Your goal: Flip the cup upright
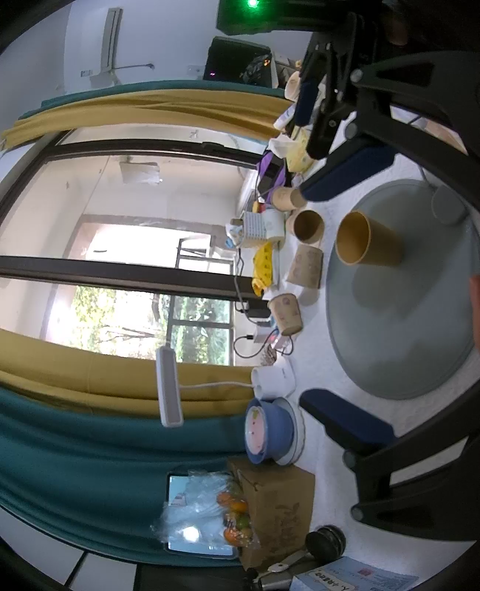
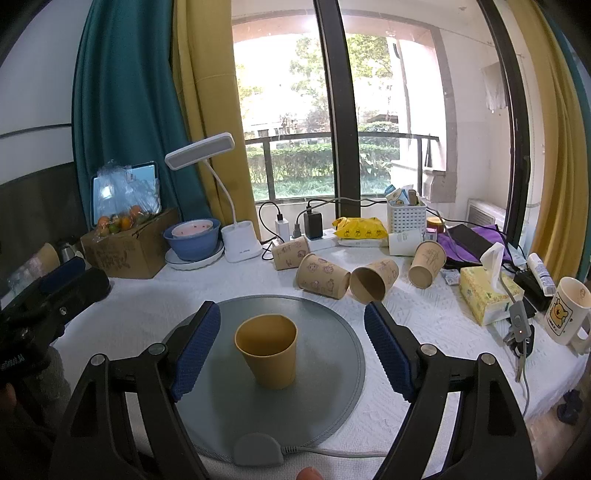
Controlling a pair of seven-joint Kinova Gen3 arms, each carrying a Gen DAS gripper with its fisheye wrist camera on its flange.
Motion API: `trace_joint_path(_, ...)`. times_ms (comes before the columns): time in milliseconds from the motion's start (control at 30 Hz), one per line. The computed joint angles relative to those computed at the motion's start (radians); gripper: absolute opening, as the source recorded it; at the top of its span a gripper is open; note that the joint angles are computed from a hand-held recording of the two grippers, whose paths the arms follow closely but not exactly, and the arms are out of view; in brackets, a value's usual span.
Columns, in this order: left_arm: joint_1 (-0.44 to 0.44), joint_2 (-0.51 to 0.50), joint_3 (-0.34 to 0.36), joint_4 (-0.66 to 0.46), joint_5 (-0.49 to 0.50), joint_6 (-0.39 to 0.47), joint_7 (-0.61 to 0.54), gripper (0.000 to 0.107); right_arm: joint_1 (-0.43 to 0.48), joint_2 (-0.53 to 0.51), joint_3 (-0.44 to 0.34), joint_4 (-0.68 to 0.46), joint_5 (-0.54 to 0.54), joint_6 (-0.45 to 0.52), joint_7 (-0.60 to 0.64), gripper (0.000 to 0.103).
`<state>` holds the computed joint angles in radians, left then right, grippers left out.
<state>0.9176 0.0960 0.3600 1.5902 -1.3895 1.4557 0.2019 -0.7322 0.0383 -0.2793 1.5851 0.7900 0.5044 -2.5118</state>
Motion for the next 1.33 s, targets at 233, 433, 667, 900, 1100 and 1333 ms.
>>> trace_joint_path(233, -0.002, 0.0, 0.001, 0.0, 0.002, 0.001, 0.006, 0.102, -0.003, 0.003, -0.001, -0.001, -0.002, 0.002, 0.001, 0.083)
trace_joint_path(433, -0.002, -0.001, 0.0, 0.0, 0.003, -0.001, 0.005, 0.102, -0.006, 0.004, 0.001, 0.0, 0.0, 0.001, -0.003, 0.083)
trace_joint_path(667, -0.002, -0.002, 0.0, 0.001, 0.003, -0.001, 0.005, 0.102, -0.007, 0.005, 0.002, -0.002, -0.001, 0.003, -0.001, 0.083)
trace_joint_path(900, -0.003, -0.002, 0.0, 0.002, 0.002, -0.002, 0.008, 0.102, -0.008, 0.005, 0.003, -0.002, 0.0, 0.003, -0.002, 0.083)
trace_joint_path(1100, -0.002, 0.0, 0.001, 0.0, 0.002, 0.001, 0.009, 0.102, -0.008, 0.005, 0.003, -0.003, -0.002, 0.003, 0.0, 0.083)
trace_joint_path(1333, 0.002, 0.001, 0.0, 0.007, -0.001, 0.004, 0.027, 0.102, -0.005, 0.005, 0.004, -0.005, -0.012, 0.002, 0.01, 0.083)
